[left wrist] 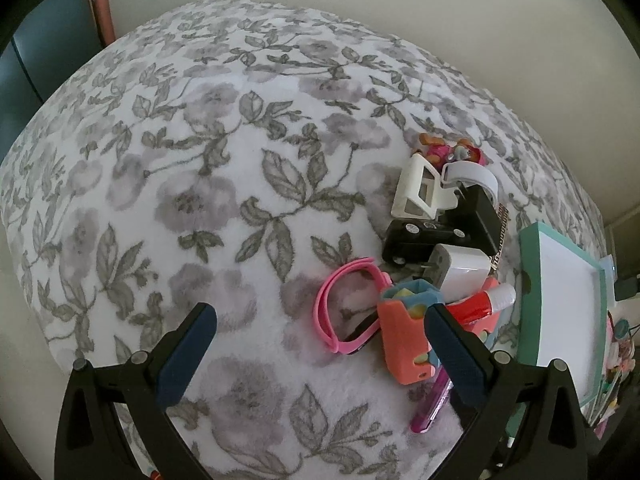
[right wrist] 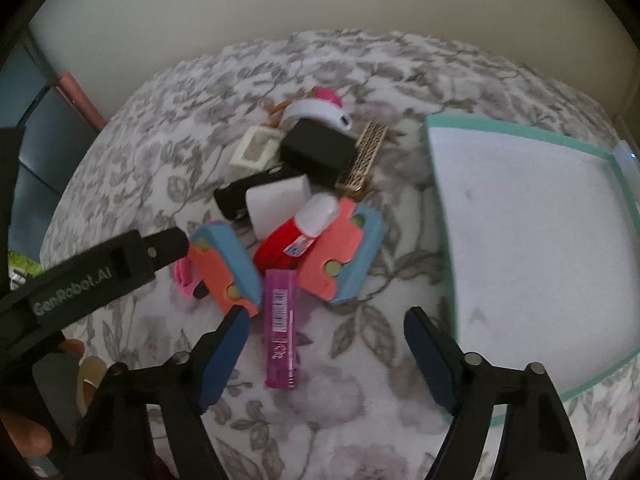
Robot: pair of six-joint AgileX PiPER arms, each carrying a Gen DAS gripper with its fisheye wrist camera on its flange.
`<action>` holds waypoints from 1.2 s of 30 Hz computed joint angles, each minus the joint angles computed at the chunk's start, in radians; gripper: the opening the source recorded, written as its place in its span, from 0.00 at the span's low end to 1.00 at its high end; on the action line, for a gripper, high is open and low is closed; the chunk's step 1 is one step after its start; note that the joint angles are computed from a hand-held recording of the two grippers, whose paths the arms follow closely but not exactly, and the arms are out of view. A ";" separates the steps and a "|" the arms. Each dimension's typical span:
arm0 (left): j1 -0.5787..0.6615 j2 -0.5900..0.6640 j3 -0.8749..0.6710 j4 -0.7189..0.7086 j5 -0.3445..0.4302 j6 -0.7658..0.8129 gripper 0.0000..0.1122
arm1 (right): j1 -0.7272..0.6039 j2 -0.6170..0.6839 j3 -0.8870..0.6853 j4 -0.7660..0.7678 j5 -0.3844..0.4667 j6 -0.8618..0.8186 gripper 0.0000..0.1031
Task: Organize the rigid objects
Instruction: 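Reach the right gripper to the pink lip balm while the left gripper approaches the coral case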
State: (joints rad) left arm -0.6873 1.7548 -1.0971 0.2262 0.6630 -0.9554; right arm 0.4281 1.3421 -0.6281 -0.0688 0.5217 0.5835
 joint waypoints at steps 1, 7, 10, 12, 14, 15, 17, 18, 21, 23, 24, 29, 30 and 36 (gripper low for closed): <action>0.004 0.000 0.000 -0.008 -0.001 0.007 0.92 | 0.002 0.012 -0.003 0.009 0.000 -0.010 0.75; 0.011 0.009 -0.003 -0.030 -0.012 0.030 0.92 | 0.008 0.087 -0.023 0.063 -0.012 -0.066 0.65; 0.010 0.010 -0.005 -0.039 -0.017 0.042 0.92 | 0.010 0.118 -0.028 0.071 -0.027 -0.082 0.54; 0.009 0.013 -0.008 -0.053 -0.022 0.059 0.92 | 0.027 0.129 -0.033 0.031 -0.032 -0.045 0.49; 0.006 0.016 -0.013 -0.064 -0.024 0.074 0.92 | 0.042 0.135 -0.037 0.001 -0.037 -0.020 0.44; 0.005 0.018 -0.015 -0.069 -0.026 0.082 0.92 | 0.045 0.135 -0.037 0.000 -0.040 -0.018 0.39; -0.001 0.024 -0.026 -0.078 -0.024 0.096 0.92 | 0.042 0.136 -0.034 0.004 -0.054 -0.022 0.32; -0.003 0.025 -0.028 -0.084 -0.026 0.106 0.92 | 0.040 0.135 -0.034 0.008 -0.057 -0.023 0.30; -0.011 0.033 -0.041 -0.099 -0.029 0.129 0.92 | 0.019 0.115 -0.025 0.043 -0.052 -0.053 0.22; -0.017 0.043 -0.054 -0.105 -0.024 0.142 0.92 | 0.001 0.105 -0.022 0.051 -0.045 -0.064 0.22; -0.023 0.052 -0.066 -0.109 -0.019 0.151 0.92 | -0.013 0.099 -0.018 0.067 -0.041 -0.082 0.22; -0.048 0.093 -0.112 -0.115 0.011 0.185 0.83 | -0.101 0.085 0.002 0.146 -0.035 -0.154 0.22; -0.053 0.107 -0.126 -0.123 0.021 0.198 0.83 | -0.123 0.082 0.007 0.174 -0.034 -0.182 0.22; -0.074 0.156 -0.173 -0.149 0.053 0.250 0.60 | -0.196 0.065 0.027 0.247 -0.022 -0.256 0.22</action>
State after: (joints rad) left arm -0.7617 1.9111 -1.2703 0.0770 0.7163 -0.7050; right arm 0.2322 1.4066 -0.6009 0.1783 0.4999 0.3272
